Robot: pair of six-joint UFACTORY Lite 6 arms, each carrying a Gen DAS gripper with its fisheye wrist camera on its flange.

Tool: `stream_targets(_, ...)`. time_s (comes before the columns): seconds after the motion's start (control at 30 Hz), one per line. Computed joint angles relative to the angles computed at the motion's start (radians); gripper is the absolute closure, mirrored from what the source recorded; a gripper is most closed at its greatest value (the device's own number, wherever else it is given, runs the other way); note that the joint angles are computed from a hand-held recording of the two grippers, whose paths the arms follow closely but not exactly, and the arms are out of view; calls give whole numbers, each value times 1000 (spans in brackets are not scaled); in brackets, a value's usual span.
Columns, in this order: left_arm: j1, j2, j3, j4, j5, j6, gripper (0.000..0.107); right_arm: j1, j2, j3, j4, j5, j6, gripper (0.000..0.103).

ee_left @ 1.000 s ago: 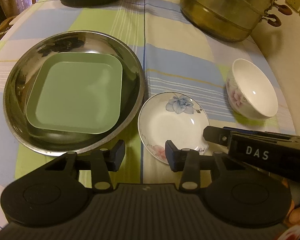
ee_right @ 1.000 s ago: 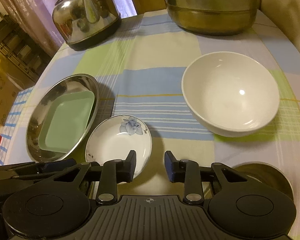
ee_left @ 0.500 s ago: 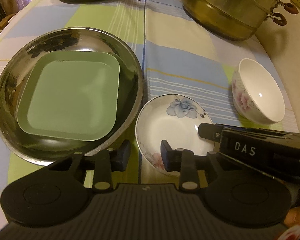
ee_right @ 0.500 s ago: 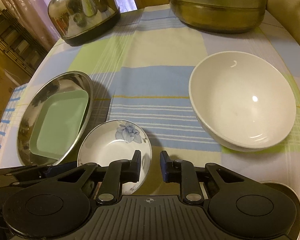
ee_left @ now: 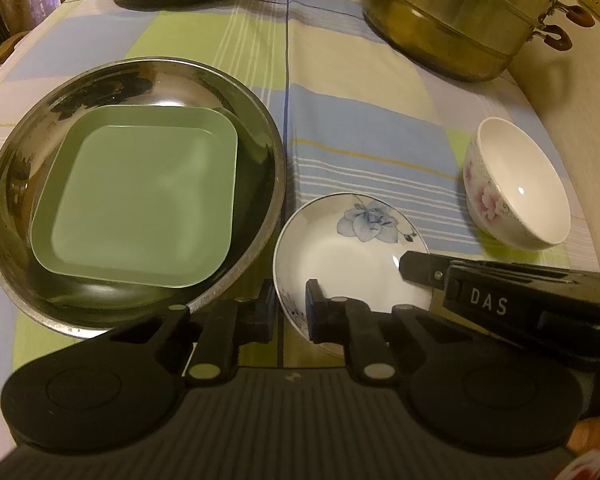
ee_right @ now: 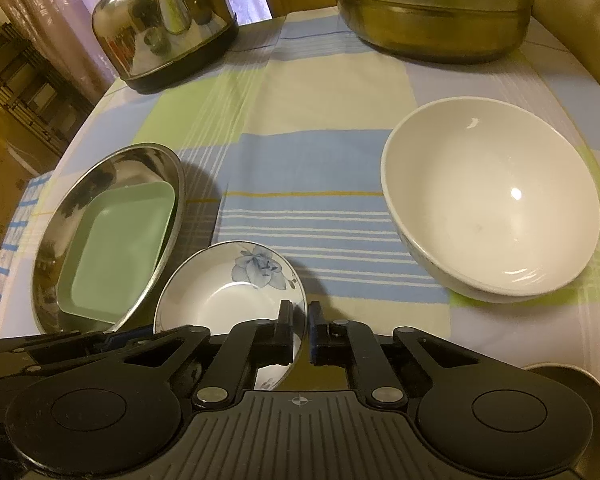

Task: Organize plates and bowls

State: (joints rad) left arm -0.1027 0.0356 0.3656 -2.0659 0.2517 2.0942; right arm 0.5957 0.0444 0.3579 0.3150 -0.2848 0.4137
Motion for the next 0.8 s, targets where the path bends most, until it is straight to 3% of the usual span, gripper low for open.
stream_targets(0.27,16,-84,-36,206,12,-187,96,23,-115,-54,147,48,-105,97)
stream_targets(0.6,99,-253,-66,568,67,-506,96,82,-278,-63,723,91,-636,97)
stream_targets(0.8,221,-302,-61,701,103,-563,96,137,-217,22,778,74,-676,98)
